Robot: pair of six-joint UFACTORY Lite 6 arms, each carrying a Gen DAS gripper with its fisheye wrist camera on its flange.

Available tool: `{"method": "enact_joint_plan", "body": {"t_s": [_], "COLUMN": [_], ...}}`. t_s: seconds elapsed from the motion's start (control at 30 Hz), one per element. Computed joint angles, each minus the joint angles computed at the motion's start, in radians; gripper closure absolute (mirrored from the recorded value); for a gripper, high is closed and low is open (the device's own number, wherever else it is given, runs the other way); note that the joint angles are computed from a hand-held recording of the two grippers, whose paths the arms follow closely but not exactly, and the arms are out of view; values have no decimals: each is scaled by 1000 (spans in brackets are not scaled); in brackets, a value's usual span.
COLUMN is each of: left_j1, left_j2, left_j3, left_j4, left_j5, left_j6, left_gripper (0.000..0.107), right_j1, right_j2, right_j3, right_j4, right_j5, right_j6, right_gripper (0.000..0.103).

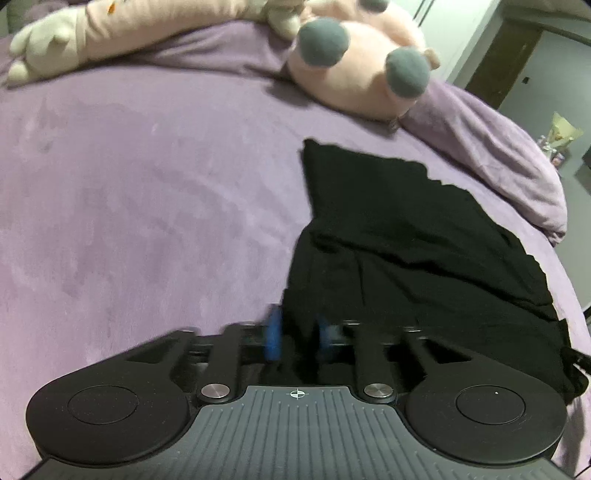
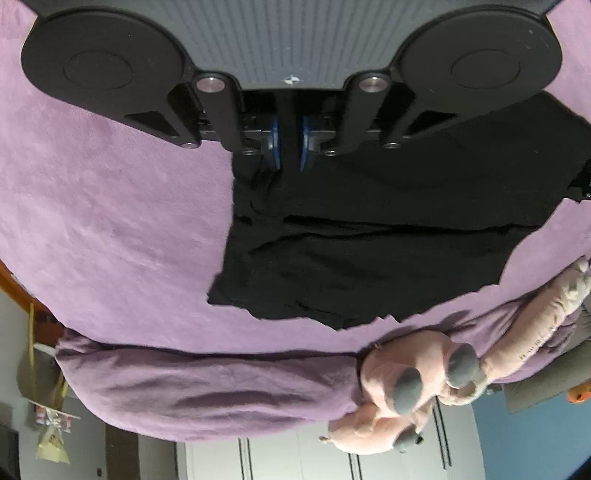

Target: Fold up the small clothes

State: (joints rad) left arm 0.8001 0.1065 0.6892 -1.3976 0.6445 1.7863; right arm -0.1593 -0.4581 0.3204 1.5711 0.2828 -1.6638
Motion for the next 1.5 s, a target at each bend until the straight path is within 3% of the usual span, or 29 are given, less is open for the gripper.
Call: {"method": "enact_joint_plan", "body": {"t_s": [0.17,0.3,0.4,0.57,0.67,0.93,1.03,1.1,1.13,1.23,1.4,1.5], "left_j1": [16,68,37,5,-7,-21,-35,-59,-67,-30,15,-37], "left_j2": [-121,-162,-144,-91,-79,-70,-68,-93,-99,-98,-163,-186], "left_j3": [-102,-121,-115,-98,-101,-86,-84,-100,-100,-68,12,86], "left_j4": [-92,-51,-57,-54,-73,-10,-23,-67,-74,-11,45,-15], "left_j5": [7,111,75,40,27,12,-11,-67,-96,-47,107,122], "left_j6": [159,139,133,134,157,98,83,84,75,-10,-131,-165], "left_gripper": [97,97,82,77,65,58,63,94,97,100,100,100], "right_j1": [-41,-62,-54,-42,-41,-20,14,47,62,63,3,14], "right_j2": [-62,-30,31,83,121,178,187,181,171,102,-28,-12], "right_j3": [-22,-9,12,20,29,43,54,59,61,52,88,168], "right_j4": [-56,-53,-35,53,123,264,304,347,350,274,22,108], "right_j5": [74,107,98,88,92,90,52,7,-16,-28,48,33], "right_j6": [41,26,15,-54,-113,-212,-226,-250,-244,-154,99,41], "right_gripper": [96,96,92,90,88,86,87,94,95,98,99,99]}}
